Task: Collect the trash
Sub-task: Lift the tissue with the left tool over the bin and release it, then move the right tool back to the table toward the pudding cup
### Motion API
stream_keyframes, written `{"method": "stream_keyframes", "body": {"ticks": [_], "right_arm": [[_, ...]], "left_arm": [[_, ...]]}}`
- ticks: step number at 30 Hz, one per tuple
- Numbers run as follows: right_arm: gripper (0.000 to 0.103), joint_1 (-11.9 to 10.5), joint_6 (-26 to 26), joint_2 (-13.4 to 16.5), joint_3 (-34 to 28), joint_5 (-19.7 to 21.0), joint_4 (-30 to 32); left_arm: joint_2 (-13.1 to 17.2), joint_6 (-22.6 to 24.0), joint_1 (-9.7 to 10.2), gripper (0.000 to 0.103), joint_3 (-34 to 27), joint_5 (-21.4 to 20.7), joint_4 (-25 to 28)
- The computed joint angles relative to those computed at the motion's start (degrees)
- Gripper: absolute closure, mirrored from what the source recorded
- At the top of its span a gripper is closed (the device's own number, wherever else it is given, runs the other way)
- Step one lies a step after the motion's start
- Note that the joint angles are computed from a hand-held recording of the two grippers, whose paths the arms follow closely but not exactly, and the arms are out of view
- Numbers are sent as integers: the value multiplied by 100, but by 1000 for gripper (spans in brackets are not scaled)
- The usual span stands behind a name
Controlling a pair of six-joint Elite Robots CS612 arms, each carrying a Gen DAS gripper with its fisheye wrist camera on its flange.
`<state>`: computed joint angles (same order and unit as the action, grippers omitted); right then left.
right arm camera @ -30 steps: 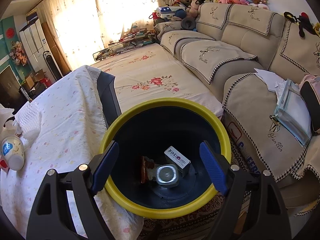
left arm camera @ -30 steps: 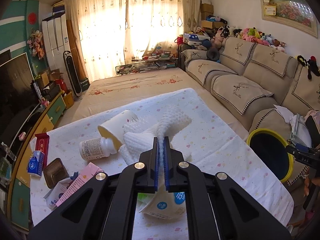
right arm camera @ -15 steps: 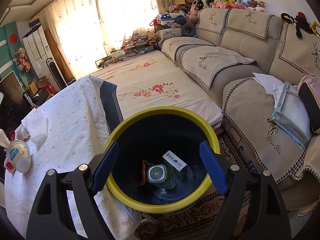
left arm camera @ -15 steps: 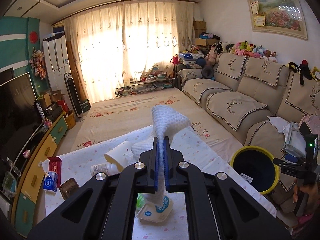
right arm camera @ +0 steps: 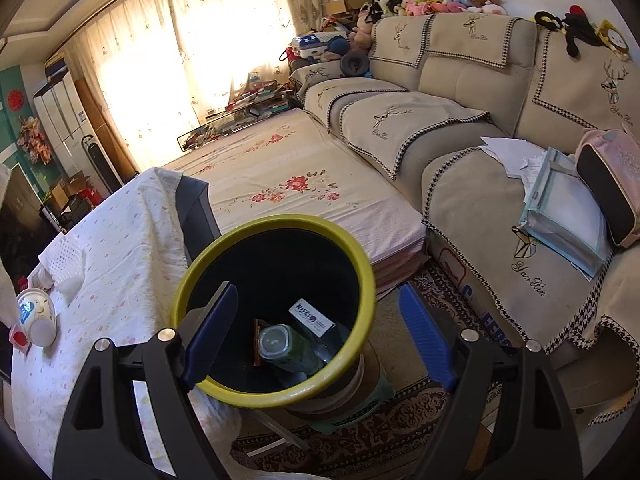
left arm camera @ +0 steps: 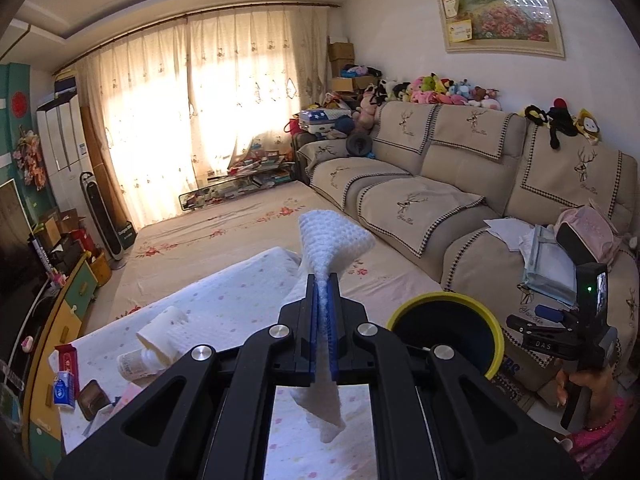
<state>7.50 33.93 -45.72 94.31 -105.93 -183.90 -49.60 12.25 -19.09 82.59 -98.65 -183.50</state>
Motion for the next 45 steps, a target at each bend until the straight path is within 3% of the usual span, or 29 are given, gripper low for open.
{"method": "stream_keyframes", "body": {"ticks": [11,21,22,23,25,26,30,37,45], "right_arm": [[22,-174,86,-11,231,231,-218],[22,-274,227,-11,361,295,-274],[22,-283,244,-10,367,302,-264],[22,-289,261,-5,366,311,-250],[22,-295,266,-1,361,328,-235],[22,-286,268,-2,355,323,-221],[22,-278,236,7,331,334,-189],[22,-221,127,47,194,342,5],[22,-21,-251,157,-185,402,333]], "left_arm": [[542,227,-491,98,-653,-329,838],[1213,242,-728,95,-1451,-270,1576],[1277,218,-745,81,-1528,-192,1610],[1343,176,-767,55,-1610,-91,1650],[1453,112,-783,39,-1731,-21,1657],[1501,133,-790,39,-1787,-21,1697],[1510,120,-726,39,-1775,-106,1820],[1228,-57,-512,37,-1326,-305,1361],[804,-572,-15,34,-650,-322,703]]}}
